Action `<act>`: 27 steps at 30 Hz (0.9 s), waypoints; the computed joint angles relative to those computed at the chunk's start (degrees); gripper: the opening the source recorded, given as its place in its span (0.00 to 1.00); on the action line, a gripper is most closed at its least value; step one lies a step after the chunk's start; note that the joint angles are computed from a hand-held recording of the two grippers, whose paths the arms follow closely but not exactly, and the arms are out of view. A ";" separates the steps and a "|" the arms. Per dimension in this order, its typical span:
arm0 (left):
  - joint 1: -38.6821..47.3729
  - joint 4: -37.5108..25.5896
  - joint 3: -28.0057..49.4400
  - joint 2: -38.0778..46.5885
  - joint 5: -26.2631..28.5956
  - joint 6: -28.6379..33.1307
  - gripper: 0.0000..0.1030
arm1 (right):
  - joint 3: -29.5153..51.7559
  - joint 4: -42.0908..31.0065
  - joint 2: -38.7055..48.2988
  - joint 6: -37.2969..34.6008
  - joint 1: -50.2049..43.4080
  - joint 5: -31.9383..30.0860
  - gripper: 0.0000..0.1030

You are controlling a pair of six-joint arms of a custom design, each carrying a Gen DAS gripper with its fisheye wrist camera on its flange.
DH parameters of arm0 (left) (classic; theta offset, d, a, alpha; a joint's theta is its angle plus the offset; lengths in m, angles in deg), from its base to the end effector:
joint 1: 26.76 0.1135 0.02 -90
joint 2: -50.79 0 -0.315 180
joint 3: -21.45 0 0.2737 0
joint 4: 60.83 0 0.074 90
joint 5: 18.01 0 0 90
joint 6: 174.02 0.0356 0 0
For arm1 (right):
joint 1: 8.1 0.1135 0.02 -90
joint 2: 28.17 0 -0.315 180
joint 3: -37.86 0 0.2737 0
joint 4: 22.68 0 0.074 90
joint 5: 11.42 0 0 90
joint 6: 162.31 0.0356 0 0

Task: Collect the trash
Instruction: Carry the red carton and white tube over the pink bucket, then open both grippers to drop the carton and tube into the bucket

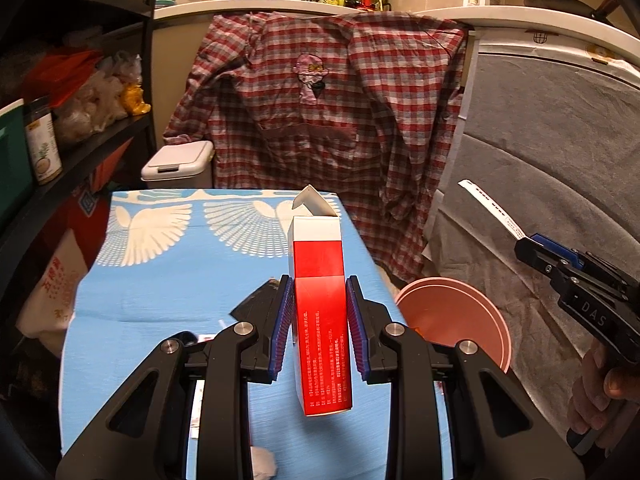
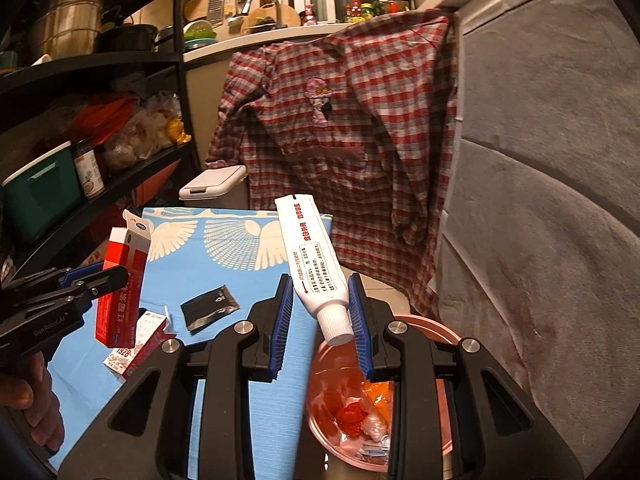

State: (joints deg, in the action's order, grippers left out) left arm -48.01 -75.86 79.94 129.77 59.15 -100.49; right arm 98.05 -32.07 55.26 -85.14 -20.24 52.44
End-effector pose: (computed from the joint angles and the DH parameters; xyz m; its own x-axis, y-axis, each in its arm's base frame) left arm 0.2868 -0.1030 0.2637 -0.5717 -0.0743 -0.8171 0.0237 0.9940 -0.1069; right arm 0.3207 -0.0529 0.2613 -0.4754 -0.1017 -0.8739 -0.2867 0.9570 0.0446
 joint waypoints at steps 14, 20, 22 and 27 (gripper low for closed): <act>-5.40 0.31 5.91 5.75 -2.75 -3.80 0.26 | 2.09 0.91 2.91 0.77 -4.25 0.06 0.28; -8.04 0.51 9.14 9.87 -3.03 -4.22 0.26 | 3.05 0.84 4.47 0.69 -5.39 0.76 0.28; -8.64 0.65 9.88 11.18 -2.80 -4.40 0.26 | 3.32 0.79 4.84 0.78 -5.72 0.88 0.28; -9.62 0.63 11.91 14.14 -1.64 -4.21 0.26 | 4.21 0.66 5.90 0.83 -6.39 1.08 0.28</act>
